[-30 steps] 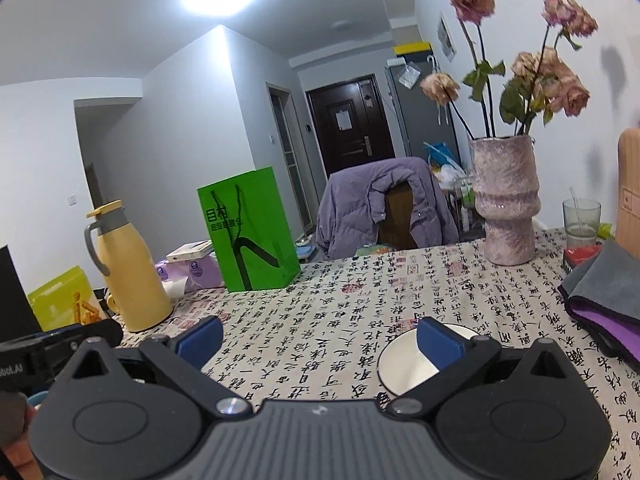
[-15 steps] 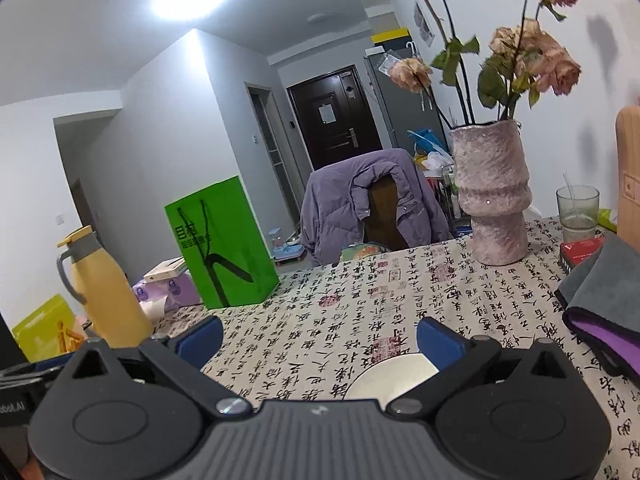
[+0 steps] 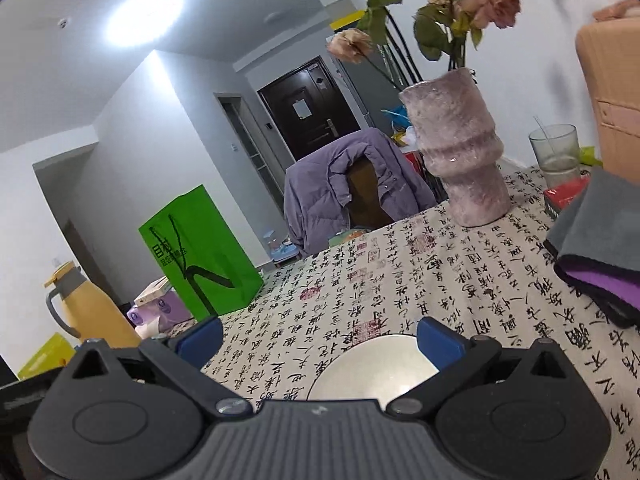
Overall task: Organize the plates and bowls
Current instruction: 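Move both open grippers onto the rim of the other white bowl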
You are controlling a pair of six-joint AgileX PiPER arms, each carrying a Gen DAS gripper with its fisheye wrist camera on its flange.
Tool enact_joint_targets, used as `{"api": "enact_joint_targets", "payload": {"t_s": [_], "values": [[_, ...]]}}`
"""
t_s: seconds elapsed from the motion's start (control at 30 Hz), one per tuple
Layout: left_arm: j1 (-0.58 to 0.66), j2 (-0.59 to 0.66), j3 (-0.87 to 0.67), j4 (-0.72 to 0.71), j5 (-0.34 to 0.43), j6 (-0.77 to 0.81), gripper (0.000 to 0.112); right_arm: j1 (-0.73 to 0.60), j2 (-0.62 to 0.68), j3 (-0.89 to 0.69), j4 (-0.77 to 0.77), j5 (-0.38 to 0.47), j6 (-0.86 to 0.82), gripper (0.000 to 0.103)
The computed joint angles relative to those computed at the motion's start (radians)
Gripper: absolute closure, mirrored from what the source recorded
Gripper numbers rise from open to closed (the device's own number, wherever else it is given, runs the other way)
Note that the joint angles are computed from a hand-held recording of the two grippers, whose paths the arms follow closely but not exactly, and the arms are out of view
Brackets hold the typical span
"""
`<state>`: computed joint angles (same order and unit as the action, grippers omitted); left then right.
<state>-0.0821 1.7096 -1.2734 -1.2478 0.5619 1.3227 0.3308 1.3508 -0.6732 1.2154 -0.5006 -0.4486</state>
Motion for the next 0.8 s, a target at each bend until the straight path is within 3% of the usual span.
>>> {"api": "enact_joint_targets", "payload": {"t_s": [0.23, 0.57, 0.8], "values": [[-0.092, 0.029, -0.034, 0.125, -0.067, -0.119, 0.009, -0.002, 0.008, 0.015, 0.082, -0.053, -0.055, 0.000], [-0.213, 0.109, -0.152, 0.565, -0.087, -0.544, 0.009, -0.079, 0.038, 0.000, 0.150, 0.046, -0.104, 0.001], [-0.263, 0.193, -0.262, 0.829, -0.041, -0.827, 0.009, -0.121, 0.060, -0.010, 0.201, 0.101, -0.149, 0.003]]}}
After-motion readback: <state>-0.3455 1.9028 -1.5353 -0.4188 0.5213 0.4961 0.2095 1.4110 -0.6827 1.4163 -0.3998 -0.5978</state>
